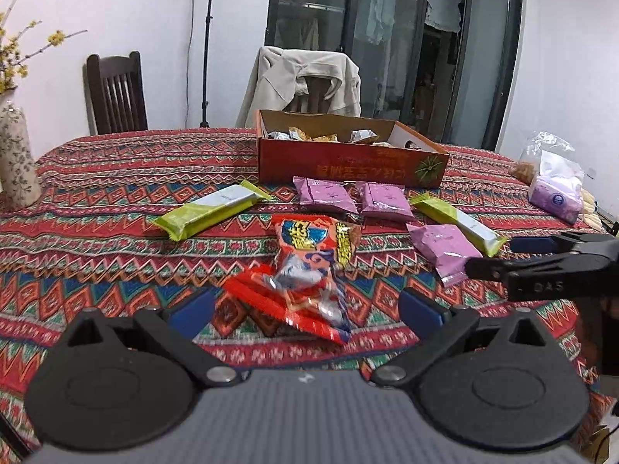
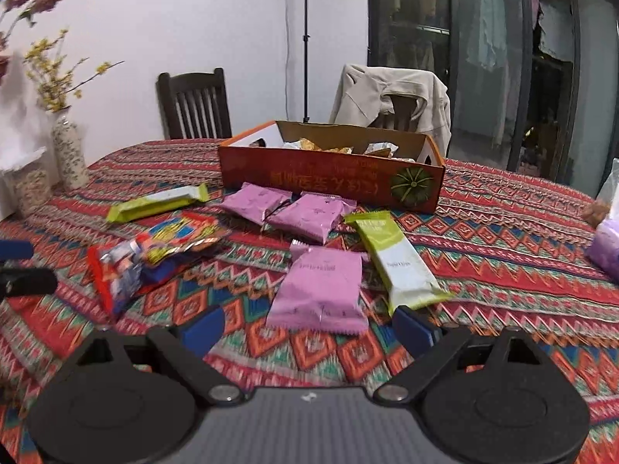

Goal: Organize snacks
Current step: 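Grasp a pink packet with the left tool while the right tool grasps another pink packet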

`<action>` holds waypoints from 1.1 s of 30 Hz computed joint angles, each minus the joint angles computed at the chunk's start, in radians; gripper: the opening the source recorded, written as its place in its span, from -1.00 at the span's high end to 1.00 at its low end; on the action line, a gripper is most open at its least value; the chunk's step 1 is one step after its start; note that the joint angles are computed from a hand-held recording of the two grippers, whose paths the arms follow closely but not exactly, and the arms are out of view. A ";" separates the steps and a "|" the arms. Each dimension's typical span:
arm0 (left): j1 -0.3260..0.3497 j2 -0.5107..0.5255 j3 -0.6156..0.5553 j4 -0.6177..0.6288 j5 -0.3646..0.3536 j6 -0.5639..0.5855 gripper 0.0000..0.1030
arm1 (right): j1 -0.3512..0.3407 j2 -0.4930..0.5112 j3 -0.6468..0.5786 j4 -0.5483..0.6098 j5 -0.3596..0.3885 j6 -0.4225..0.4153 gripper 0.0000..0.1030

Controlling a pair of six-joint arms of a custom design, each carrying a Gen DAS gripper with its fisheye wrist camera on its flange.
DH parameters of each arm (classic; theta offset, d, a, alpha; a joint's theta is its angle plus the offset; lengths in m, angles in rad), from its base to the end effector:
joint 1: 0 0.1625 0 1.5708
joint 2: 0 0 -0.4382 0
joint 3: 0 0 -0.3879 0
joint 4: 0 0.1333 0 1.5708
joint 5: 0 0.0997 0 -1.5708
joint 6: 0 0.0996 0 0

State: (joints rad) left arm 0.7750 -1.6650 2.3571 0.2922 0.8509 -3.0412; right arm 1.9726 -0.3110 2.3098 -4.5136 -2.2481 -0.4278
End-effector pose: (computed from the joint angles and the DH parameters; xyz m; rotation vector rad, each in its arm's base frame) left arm -0.0150 -0.2932 0.2337 0.8177 2.3494 -1.0186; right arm 0.2129 -0.3197 -0.0211 0.5314 -2.2009 1.1272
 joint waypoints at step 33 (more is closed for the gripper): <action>0.281 0.786 -0.764 0.157 0.095 0.187 -0.20 | -0.208 -0.162 0.064 -0.053 0.247 -0.084 -0.19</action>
